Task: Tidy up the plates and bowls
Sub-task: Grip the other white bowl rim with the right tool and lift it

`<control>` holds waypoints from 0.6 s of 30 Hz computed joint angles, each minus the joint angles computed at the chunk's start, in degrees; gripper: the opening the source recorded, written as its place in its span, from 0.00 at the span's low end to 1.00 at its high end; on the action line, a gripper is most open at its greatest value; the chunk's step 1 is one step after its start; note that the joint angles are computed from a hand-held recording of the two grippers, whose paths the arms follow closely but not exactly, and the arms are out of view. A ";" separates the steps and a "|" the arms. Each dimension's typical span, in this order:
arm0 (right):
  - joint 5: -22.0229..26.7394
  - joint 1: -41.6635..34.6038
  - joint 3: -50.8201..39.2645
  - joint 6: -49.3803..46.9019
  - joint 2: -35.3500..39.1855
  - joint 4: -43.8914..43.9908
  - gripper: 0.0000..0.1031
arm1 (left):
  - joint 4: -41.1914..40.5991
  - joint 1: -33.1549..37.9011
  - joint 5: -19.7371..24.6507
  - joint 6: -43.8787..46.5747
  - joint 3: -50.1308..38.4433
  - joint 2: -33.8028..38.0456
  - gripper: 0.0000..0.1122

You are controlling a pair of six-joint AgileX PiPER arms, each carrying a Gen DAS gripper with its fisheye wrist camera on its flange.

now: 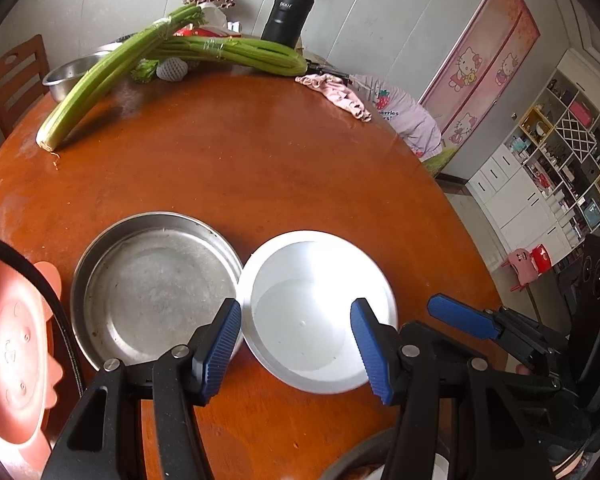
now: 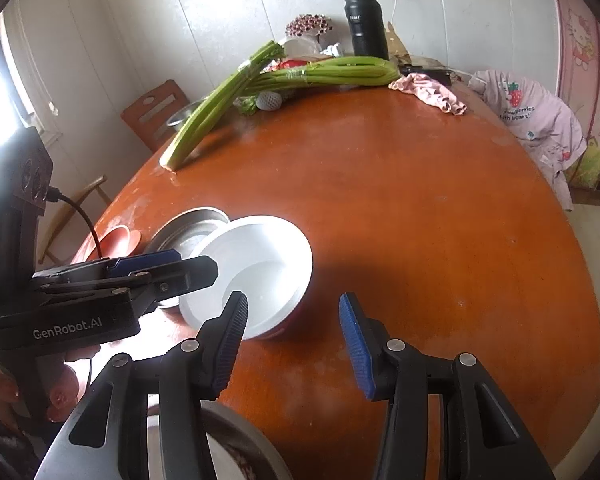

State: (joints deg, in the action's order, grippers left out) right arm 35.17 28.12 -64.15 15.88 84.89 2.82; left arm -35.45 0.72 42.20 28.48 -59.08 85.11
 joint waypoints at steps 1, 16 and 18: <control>0.11 -0.02 -0.45 -0.28 0.77 0.14 0.48 | 0.48 -0.06 -0.38 -0.35 -0.26 0.62 0.50; 0.13 0.87 -3.43 -3.35 5.67 3.35 0.48 | -1.76 0.55 1.15 2.42 -2.35 3.71 0.50; 0.00 0.89 -3.63 -3.22 6.06 3.28 0.48 | -0.99 -0.04 0.85 1.60 -2.63 4.01 0.50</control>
